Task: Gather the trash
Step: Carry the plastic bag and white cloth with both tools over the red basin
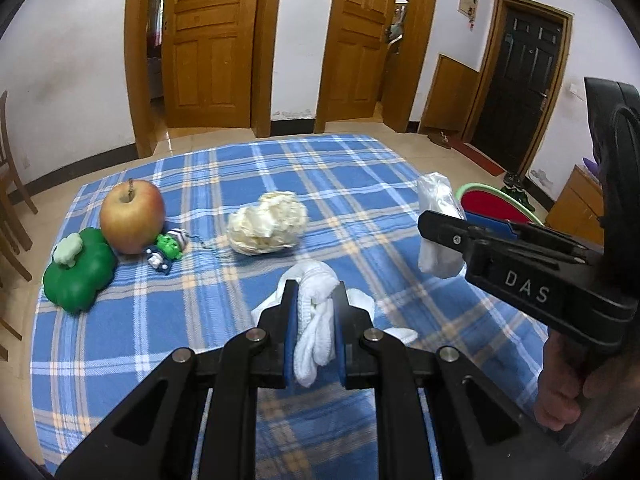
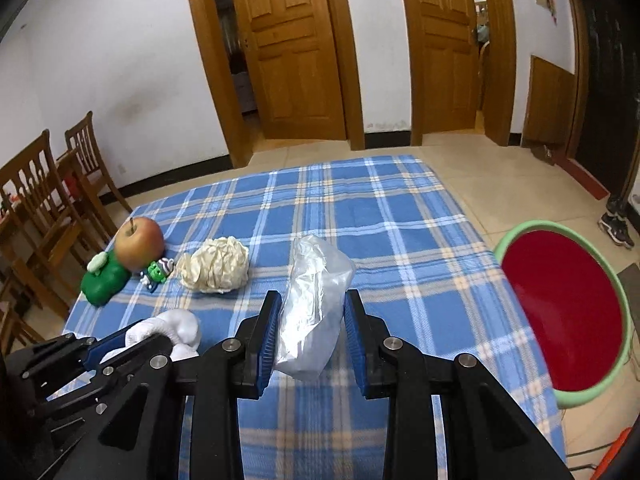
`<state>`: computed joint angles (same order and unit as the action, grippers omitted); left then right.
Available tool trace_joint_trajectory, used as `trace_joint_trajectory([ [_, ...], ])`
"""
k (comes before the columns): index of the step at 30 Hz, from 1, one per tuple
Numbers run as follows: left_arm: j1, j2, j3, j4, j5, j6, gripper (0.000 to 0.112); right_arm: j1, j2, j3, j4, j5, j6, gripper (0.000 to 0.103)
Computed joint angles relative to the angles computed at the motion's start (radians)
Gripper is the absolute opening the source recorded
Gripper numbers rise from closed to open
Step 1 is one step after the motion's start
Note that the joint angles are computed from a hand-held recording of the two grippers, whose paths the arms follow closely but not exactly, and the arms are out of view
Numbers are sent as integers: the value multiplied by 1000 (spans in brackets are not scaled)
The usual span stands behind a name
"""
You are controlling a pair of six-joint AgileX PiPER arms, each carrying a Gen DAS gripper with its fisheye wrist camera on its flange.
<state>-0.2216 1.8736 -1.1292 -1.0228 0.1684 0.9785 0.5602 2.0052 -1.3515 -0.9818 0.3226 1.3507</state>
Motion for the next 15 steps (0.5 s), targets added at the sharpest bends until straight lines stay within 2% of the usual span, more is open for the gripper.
trace_joint_trajectory([
  [2, -22, -7, 7, -6, -20, 14, 15, -2, -37, 53, -68, 5, 72, 32],
  [5, -66, -14, 14, -138, -39, 160, 15, -7, -78, 116, -182, 22, 189, 32],
  [7, -92, -6, 1, -153, -38, 175, 15, -17, -113, 169, -257, 38, 267, 32],
  [11, -161, 30, -45, -107, -48, 131, 15, -49, -184, 279, -386, 85, 420, 32],
  [15, -230, 103, -155, 23, -7, -11, 15, -79, -248, 375, -449, 160, 513, 32],
])
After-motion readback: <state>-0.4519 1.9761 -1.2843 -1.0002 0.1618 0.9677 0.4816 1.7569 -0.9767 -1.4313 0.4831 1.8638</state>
